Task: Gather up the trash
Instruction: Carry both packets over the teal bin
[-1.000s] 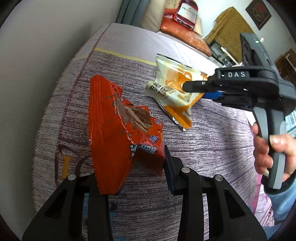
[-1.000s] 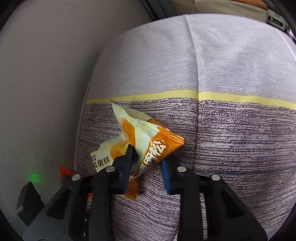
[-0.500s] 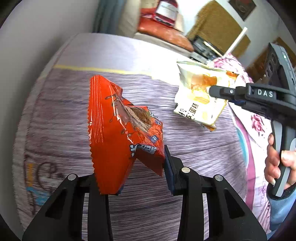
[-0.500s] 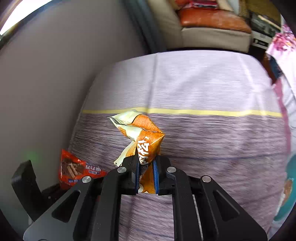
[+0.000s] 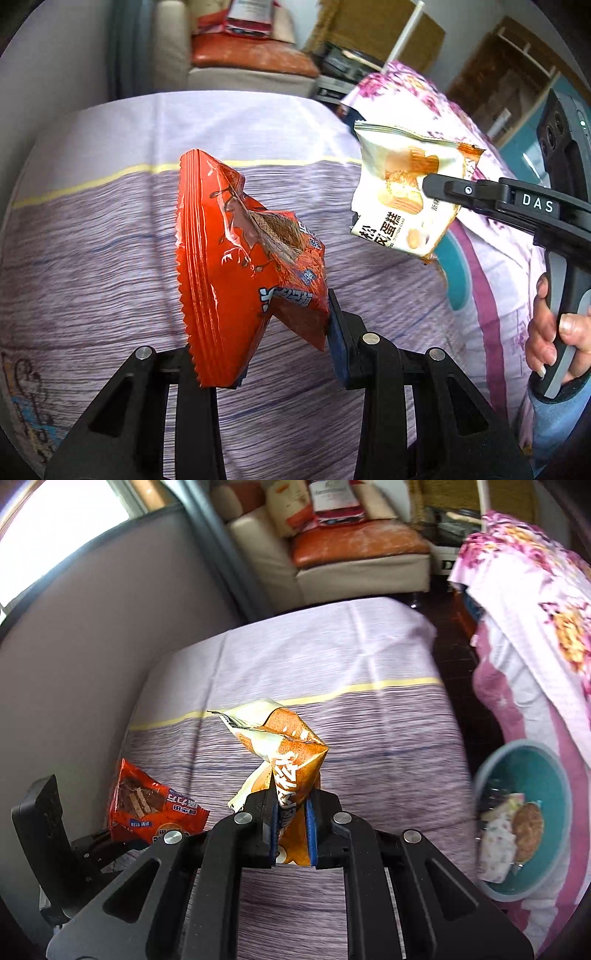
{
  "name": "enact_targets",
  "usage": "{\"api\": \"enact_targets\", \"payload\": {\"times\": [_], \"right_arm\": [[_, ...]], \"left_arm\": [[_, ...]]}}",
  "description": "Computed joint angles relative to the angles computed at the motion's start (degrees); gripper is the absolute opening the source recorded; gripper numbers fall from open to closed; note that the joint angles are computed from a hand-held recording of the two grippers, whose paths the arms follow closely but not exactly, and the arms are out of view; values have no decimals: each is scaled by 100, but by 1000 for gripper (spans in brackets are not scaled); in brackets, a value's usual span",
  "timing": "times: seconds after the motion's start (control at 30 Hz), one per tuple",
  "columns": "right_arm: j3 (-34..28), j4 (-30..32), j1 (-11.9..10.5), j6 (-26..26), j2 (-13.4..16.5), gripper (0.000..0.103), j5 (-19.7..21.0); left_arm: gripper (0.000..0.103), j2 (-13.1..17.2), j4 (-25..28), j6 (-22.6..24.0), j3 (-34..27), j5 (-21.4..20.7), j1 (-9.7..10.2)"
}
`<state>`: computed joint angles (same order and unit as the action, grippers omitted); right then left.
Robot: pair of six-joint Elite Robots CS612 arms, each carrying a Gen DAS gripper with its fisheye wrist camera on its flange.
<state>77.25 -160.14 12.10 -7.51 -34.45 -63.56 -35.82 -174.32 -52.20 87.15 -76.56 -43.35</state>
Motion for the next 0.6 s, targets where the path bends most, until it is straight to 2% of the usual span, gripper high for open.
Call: {"api": "enact_targets", "payload": {"times": [0.2,0.37,0.6], "right_arm": [[337,-516,-323,277,-106,11,7],[485,-719,-538,427,-159,11,-1],[803,-1187,-906,641,-253,11,-180]], "left_arm": [[36,268,519,478,-748,-152,-62],[36,488,855,835,-1307,-265,-128],[36,861,1437,1221,-2210,-435,-235]]}}
